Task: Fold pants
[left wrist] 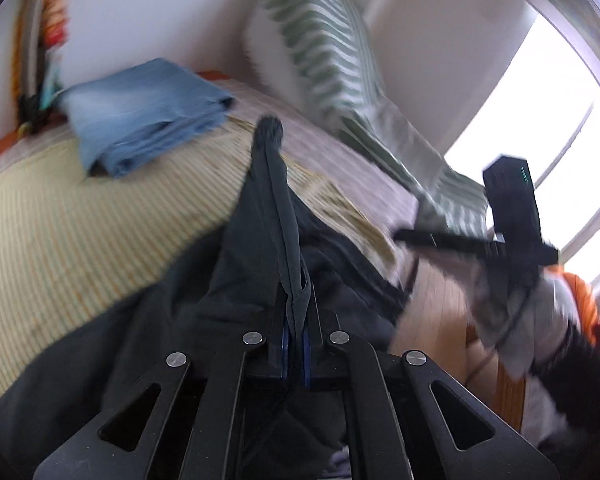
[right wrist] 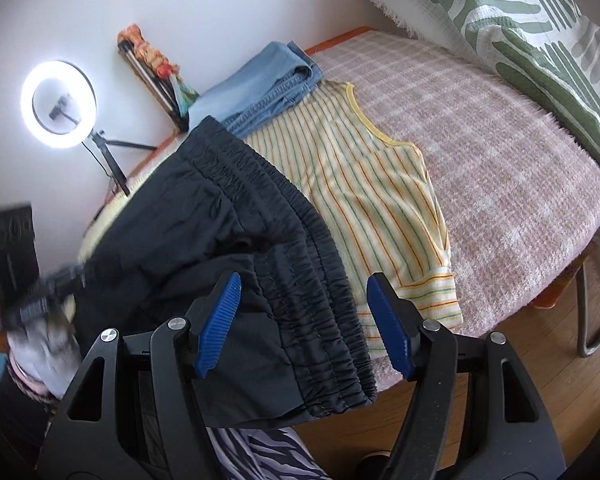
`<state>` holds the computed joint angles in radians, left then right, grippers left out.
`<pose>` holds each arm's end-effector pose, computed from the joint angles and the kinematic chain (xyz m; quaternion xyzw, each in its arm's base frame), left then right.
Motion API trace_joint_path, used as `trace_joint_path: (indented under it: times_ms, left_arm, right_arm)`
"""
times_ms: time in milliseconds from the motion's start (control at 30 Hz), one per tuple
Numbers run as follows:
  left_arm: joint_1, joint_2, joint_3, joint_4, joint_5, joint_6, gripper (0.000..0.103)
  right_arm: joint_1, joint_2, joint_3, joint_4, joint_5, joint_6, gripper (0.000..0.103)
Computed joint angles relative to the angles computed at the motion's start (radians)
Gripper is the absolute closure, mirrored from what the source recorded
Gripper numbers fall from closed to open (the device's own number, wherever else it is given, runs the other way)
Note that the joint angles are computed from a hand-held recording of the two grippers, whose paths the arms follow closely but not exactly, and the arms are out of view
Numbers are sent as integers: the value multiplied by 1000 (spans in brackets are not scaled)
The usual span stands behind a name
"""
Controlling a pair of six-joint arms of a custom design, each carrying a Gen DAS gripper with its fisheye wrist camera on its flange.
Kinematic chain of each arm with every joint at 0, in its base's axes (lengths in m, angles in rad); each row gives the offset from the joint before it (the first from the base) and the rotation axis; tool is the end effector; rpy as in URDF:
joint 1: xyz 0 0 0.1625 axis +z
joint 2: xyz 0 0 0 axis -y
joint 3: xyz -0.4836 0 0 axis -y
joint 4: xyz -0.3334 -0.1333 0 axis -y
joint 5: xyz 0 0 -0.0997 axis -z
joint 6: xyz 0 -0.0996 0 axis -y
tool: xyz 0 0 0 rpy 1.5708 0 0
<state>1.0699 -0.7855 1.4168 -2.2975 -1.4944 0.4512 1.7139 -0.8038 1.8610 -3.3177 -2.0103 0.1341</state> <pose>-0.2220 -0.6990 0.2184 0.4558 0.8880 -0.0486 0.0369 0.1804 -0.6142 0.2142 -0.0696 -0.9188 0.3551 0.1576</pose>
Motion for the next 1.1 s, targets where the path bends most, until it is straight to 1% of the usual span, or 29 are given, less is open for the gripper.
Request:
trace_joint_path:
  times_ms: [67,133,167,200,300,367,400,433,467,500,533,567,600,633,667,800,900,967,1067,1100]
  left_arm:
    - [-11,-15,55,5,-2,27,100]
    - [-19,-28,103,18,14,43,100]
    - [-21,-32,125,12,26,53,100]
    - [-23,-34,137,6,37,58,100]
    - [-19,-35,147,12,47,47,100]
    - [-19,-39,156,2,60,53,100]
    - [-20,-41,159,3,63,58,100]
    - [-20,-43,163,5,67,62,100]
    - [-20,-48,171,4,72,70,100]
    - [-21,-54,182,-1,78,81,100]
    - [-22,-59,193,-5,83,88,100]
    - [-24,-59,197,-4,86,92,100]
    - [-24,-58,200,-5,89,93,100]
    - [-22,-59,201,-4,88,90,100]
    - [-22,-59,201,-1,86,88,100]
    - [-23,-83,220,2,82,108,100]
    - [-21,-89,230,18,82,115,100]
    - [-22,-92,244,25,88,122,100]
    - [-23,-91,257,34,97,122,100]
    - [-21,-88,256,44,97,119,100]
  right_arm:
    - [-7,-9,-1,1,51,23,34]
    - [-21,-19,5,-13,131,44,34]
    - [-24,-19,5,-15,155,53,34]
    - [-31,-20,5,-15,190,59,34]
    - [-46,-14,6,-11,237,83,33]
    - [-65,-12,17,-19,284,124,31]
    - [-78,-9,29,-38,319,144,31]
    - [-82,-6,33,-45,315,151,31]
    - [-79,-3,30,-35,292,153,31]
    - [-74,4,21,-11,252,156,32]
    - [-72,11,15,1,233,160,35]
    - [-76,14,13,12,233,163,46]
    - [-78,21,12,20,234,171,67]
    - [-82,23,14,21,244,180,83]
    - [-84,21,23,11,256,191,91]
    - [-62,0,87,-66,239,163,94]
    - [-66,-30,155,-115,245,158,94]
    - [-67,-38,174,-113,225,157,94]
    - [-76,-39,183,-59,195,169,94]
    - [-75,-32,172,-29,171,166,94]
